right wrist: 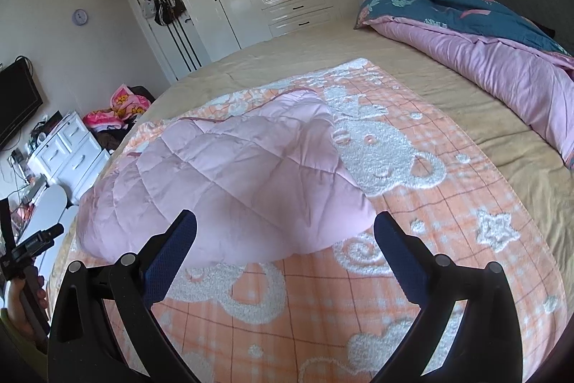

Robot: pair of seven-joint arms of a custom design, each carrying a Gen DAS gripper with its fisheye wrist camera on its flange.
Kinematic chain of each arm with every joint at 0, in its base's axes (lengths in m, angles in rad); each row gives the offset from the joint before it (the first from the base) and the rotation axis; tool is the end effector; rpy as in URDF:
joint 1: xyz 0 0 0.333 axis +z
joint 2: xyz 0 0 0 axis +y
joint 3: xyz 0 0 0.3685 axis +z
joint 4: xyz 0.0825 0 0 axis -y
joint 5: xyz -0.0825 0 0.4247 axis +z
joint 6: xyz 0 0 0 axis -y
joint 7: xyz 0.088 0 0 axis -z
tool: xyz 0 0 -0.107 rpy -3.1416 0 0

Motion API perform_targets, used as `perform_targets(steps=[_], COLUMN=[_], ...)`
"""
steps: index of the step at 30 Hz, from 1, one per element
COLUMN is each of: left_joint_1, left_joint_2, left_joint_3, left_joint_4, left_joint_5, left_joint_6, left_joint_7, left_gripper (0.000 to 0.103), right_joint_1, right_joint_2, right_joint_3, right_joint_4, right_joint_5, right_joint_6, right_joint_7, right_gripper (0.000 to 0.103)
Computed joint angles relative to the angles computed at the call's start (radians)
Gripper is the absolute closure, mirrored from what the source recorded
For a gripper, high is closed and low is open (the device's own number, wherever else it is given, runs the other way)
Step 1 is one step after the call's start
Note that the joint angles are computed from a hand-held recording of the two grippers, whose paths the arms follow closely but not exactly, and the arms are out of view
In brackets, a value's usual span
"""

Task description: Fold large clothes

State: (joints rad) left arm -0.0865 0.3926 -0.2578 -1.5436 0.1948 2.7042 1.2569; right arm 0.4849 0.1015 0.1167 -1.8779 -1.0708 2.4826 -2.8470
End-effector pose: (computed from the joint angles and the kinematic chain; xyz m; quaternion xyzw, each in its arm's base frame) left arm 0.7422 -0.2341 0.5595 -0.6152 0.6896 -0.3285 0.1948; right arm 0.5517 0.3795 0.5455 -0.4353 0.7780 -0.2653 0.3673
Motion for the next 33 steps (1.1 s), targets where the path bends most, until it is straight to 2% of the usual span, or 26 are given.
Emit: perform_targets(steps=[10, 17, 25, 33], left_joint_1=[0.026, 0.059, 0.084, 0.097], left_joint_2=[-0.011, 0.001, 0.045, 0.128], left_joint_3=[-0.028, -0.066, -0.092, -0.104], left_joint_4=[-0.043, -0.049, -0.01, 0.092], left_joint_5=[-0.073, -0.177, -0.291, -0.357], left_joint_6=[-0.004, -0.024, -0.052, -0.099], left_joint_7=[0.015, 0.05, 0.06, 0.021], left_gripper=[0.01, 0.01, 0.01, 0.01], right_joint_1=[0.003, 0.002, -0.006, -0.017], right_joint_2=[0.01, 0.023, 0.056, 0.107], right_joint_3=[0.0, -0.005, -0.018, -0.041], right_joint_4=[-0.02, -0.024, -0.019, 0.016], right_joint_5=[0.025, 0.057, 0.113, 0.17], right_joint_6=[0.017, 0.029, 0.078, 0.145], right_joint_7=[0.052, 0.088, 0.122, 0.107], right_gripper=[0.004, 0.004, 0.004, 0.004])
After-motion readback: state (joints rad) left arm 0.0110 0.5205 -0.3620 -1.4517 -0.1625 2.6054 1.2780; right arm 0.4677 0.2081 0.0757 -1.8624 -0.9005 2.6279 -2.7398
